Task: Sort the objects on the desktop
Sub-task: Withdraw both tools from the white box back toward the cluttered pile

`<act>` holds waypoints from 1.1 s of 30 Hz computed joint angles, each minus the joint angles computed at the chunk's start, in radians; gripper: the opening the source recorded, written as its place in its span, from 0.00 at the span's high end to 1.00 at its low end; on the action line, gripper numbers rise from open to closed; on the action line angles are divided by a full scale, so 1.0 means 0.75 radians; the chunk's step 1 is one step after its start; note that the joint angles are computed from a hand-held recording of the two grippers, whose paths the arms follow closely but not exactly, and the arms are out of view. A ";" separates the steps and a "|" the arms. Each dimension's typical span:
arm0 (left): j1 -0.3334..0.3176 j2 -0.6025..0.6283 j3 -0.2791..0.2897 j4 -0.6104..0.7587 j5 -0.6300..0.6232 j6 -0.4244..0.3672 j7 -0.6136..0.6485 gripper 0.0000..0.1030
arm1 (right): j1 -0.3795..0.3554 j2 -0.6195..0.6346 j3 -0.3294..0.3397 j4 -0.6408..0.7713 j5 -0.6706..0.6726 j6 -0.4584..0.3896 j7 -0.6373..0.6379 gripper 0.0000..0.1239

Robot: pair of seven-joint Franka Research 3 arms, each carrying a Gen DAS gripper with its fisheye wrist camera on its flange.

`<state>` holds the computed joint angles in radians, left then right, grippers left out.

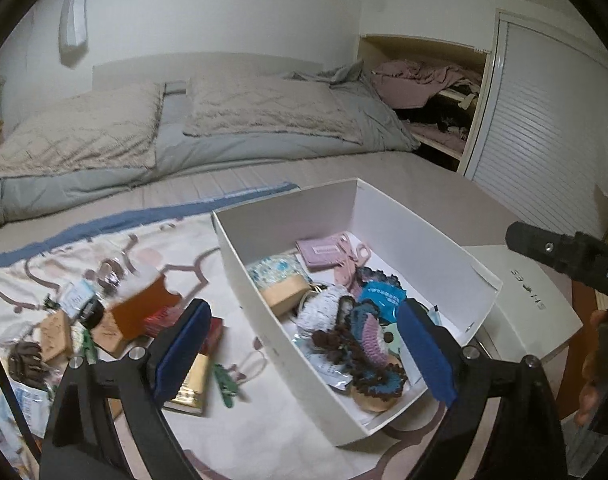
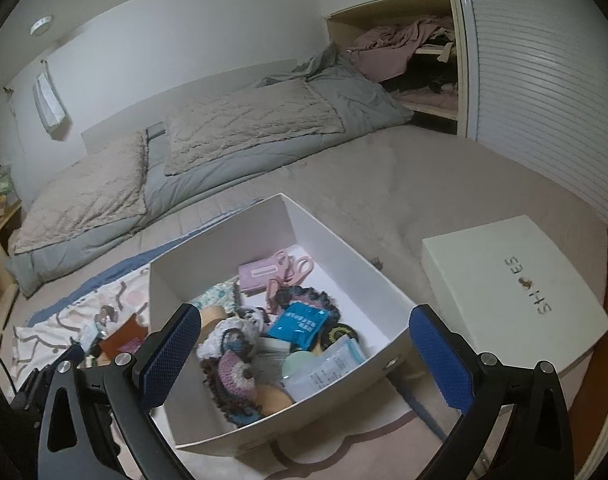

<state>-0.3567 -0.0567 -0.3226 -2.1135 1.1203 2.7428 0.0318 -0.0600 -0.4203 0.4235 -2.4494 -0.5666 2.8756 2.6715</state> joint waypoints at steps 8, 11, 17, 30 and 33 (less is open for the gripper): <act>0.038 -0.177 -0.036 -0.116 0.024 -0.040 -0.047 0.08 | 0.028 -0.064 0.015 -0.040 0.025 0.075 -0.049 0.17; 0.052 -0.249 -0.058 -0.157 -0.001 -0.060 -0.020 0.08 | 0.019 -0.124 0.051 -0.067 0.046 0.106 -0.101 0.17; 0.073 -0.410 -0.099 -0.263 -0.100 -0.092 0.039 0.08 | 0.053 -0.231 0.075 -0.115 0.170 0.121 -0.187 0.17; 0.073 -0.819 -0.188 -0.479 -0.392 -0.216 0.154 0.08 | 0.117 -0.445 0.180 -0.171 0.359 0.071 -0.369 0.17; 0.057 -0.911 -0.206 -0.515 -0.459 -0.273 0.182 0.08 | 0.135 -0.514 0.207 -0.191 0.396 0.069 -0.392 0.17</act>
<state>-0.3142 -0.7400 -0.4772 -2.4995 0.7758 2.5378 0.1685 0.0414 -0.8056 0.5790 -2.5927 -0.2698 2.9274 2.3772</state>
